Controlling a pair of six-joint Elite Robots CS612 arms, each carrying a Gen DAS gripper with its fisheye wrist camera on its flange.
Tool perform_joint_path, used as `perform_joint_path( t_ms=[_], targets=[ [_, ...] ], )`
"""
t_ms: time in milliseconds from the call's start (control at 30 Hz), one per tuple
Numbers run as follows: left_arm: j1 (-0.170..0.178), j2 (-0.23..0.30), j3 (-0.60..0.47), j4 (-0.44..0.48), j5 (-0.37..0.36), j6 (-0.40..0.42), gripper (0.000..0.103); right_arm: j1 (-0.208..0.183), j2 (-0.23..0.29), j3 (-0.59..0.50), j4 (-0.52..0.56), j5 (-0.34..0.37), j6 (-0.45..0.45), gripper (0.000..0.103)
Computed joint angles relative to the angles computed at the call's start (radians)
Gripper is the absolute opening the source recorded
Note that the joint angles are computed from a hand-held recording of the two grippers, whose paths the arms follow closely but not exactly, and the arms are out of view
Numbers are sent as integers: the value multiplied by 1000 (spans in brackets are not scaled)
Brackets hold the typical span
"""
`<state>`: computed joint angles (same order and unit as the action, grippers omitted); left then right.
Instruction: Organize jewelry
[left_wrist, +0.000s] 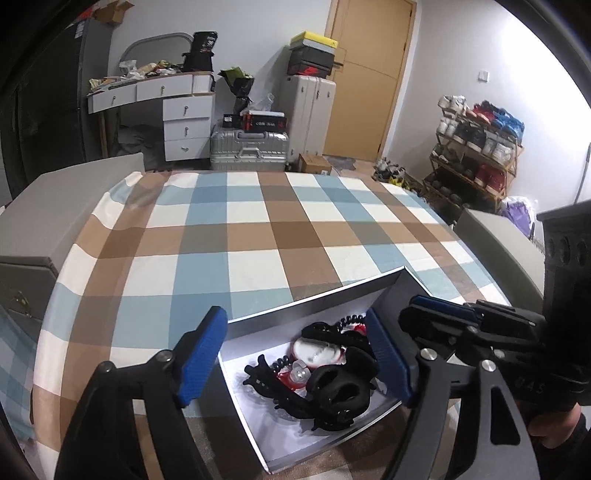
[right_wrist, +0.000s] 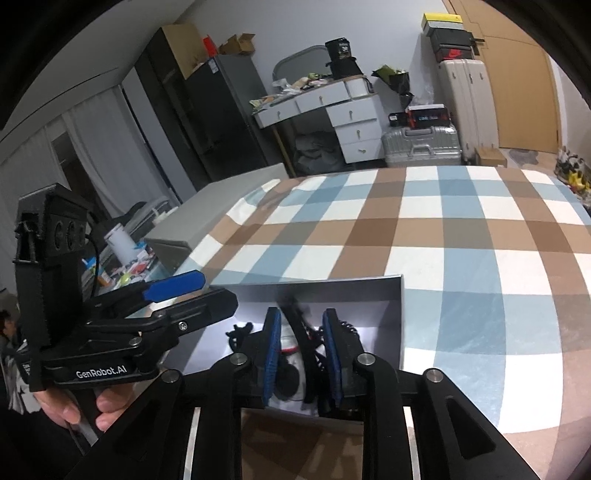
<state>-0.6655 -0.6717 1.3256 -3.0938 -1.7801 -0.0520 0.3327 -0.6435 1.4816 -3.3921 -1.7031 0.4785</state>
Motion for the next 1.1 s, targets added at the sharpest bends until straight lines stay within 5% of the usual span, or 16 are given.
perform_joint_path(
  t_ms=[133,233,367,667,833,1100],
  targets=[
    [2,-3,10,-29,13,-38,83,6,-4,12,-37,-19,18,39],
    [0,-10,23,-40,32,-41,83,12,-7,26,-87,-46,34,55],
    [-5,-21,43,-54,69,-33,86,24,-14,39,-137,-86,26,62],
    [-11,-34,102,-222,126,-47,99,61,-21,54,-225,-197,2,96],
    [-23,-25,134,-371,222,-55,102,82,-18,60,-256,-265,-4,101],
    [-22,-6,131,-417,263,-65,102,113,0,44,-299,-393,-71,103]
  ],
)
